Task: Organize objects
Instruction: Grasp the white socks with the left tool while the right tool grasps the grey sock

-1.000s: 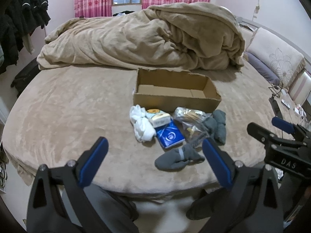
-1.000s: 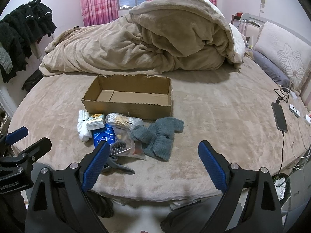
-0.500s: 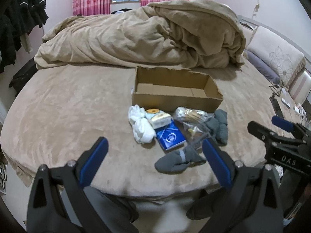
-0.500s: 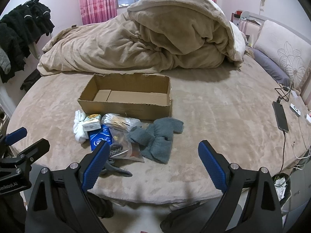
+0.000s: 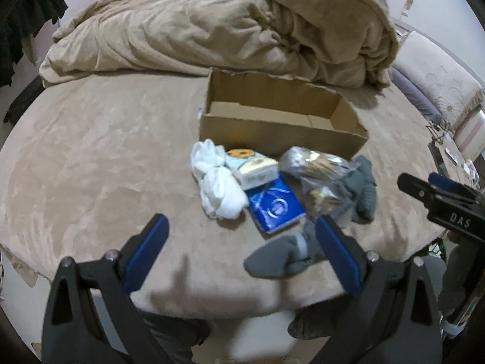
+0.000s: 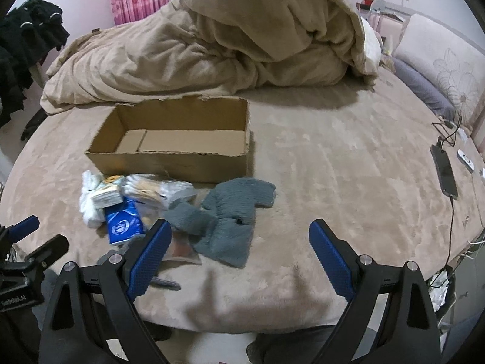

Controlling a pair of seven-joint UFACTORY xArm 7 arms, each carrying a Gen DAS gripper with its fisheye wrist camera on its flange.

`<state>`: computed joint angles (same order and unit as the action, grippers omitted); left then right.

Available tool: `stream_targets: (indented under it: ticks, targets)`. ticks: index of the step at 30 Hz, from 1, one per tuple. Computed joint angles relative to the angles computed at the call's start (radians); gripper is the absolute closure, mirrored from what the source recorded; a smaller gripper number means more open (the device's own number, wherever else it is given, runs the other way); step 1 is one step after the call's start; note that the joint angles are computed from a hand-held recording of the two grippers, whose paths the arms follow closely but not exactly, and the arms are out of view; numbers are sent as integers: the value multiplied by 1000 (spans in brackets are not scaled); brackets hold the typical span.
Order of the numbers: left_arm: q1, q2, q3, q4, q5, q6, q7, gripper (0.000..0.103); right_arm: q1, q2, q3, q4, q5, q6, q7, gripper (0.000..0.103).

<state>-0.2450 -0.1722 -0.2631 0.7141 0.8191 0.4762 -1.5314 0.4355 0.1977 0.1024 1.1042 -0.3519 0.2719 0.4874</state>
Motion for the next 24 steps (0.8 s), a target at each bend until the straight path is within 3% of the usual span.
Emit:
stream_targets:
  ticks: [15, 18, 21, 24]
  targets:
    - [64, 171, 136, 29, 152, -162, -82, 9, -44, 253, 25, 222, 205, 77, -160, 11]
    - [71, 195, 173, 23, 181, -243, -107, 11, -72, 294, 57, 256, 274, 91, -220, 15]
    - [75, 201, 197, 12, 235, -325, -143, 29, -92, 311, 84, 262, 333, 86, -276, 22]
    - [84, 229, 229, 0, 262, -474, -156, 51, -118, 318, 119, 256, 403, 80, -337, 35]
